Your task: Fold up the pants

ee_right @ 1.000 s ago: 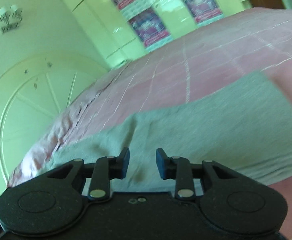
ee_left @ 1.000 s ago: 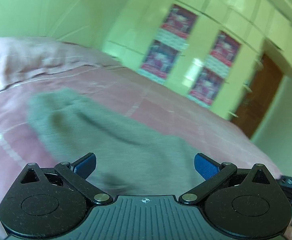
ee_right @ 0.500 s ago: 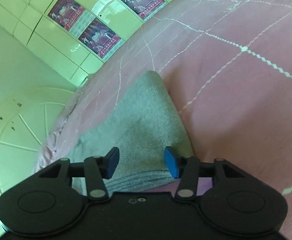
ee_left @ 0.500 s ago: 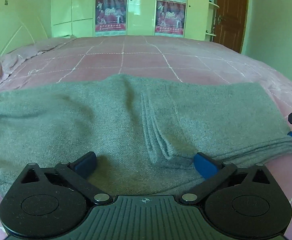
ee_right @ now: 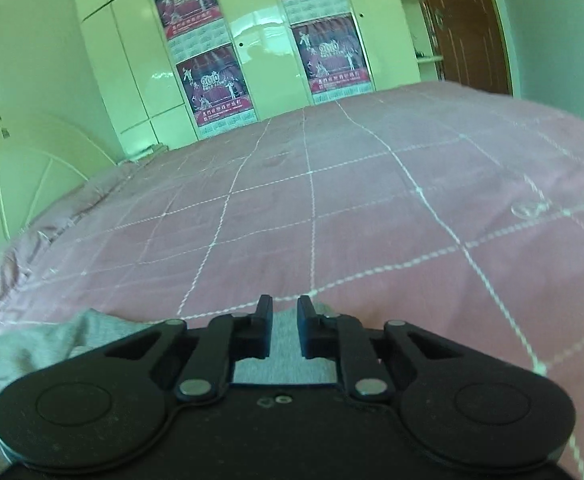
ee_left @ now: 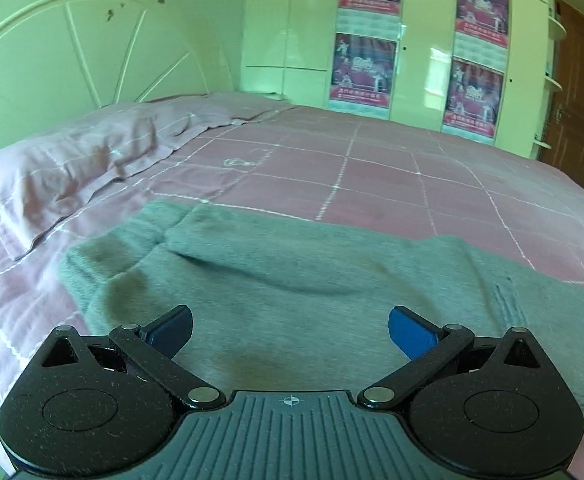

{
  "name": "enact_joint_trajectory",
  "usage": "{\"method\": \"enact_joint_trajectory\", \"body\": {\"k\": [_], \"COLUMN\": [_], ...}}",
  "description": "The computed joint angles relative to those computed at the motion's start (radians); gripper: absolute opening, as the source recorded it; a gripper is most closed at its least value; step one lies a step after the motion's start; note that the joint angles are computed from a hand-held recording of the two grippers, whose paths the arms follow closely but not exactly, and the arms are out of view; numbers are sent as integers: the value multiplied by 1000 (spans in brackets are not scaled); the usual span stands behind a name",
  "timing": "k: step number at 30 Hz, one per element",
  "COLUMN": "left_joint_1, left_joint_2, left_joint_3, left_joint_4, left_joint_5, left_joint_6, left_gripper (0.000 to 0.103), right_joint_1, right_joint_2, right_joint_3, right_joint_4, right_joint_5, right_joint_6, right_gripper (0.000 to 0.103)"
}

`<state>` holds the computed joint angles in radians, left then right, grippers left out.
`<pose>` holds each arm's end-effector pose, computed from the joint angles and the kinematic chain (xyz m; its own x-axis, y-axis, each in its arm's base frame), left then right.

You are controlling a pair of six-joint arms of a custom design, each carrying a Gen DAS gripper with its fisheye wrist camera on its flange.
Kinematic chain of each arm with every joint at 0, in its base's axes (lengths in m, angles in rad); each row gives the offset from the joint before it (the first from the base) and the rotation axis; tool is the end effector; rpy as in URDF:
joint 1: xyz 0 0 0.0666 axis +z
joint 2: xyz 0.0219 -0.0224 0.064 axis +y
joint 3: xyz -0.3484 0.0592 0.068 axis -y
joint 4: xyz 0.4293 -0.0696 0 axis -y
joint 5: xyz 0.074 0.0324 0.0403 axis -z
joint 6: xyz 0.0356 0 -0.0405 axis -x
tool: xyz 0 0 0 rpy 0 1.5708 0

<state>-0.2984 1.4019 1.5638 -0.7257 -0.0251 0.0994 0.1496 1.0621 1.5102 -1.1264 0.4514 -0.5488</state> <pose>0.5226 -0.1602 0.4959 -0.5354 0.0609 -0.8424 0.2216 0.9726 -0.0705 0.3791 0.0410 0.5873 -0.4241 0.4108 -0.8071 0.4958 0.8511 0.1727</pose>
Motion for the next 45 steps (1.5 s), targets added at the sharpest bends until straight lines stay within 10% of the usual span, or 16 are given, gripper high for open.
{"method": "enact_joint_trajectory", "body": {"k": [4,10,12,18,29,37,45], "left_joint_1": [12,16,9,33,239,311,306], "left_joint_2": [-1,-59,-68,-120,-43,84,171], "left_joint_3": [-18,-105,-123,-144,-132,-105,-58], "left_joint_4": [7,62,69,82,72,286,369], "left_joint_5": [22,41,45,68,316,571,596], "left_joint_6": [-15,28,22,3,293,614,624], "left_gripper": [103,103,103,103,103,103,103], "right_joint_1": [-36,80,109,219,330,356,386], "right_joint_2": [83,-68,-50,-82,-121,-67,41], "right_joint_3": [44,-74,-80,-101,-108,-67,20], "right_joint_4": [-121,66,4,13,-32,-38,-1], "right_joint_5": [-59,-21,-134,-26,55,68,42], "right_joint_6": [-33,-15,17,-68,-113,-103,-69], "right_gripper": [5,14,17,18,23,24,25]}}
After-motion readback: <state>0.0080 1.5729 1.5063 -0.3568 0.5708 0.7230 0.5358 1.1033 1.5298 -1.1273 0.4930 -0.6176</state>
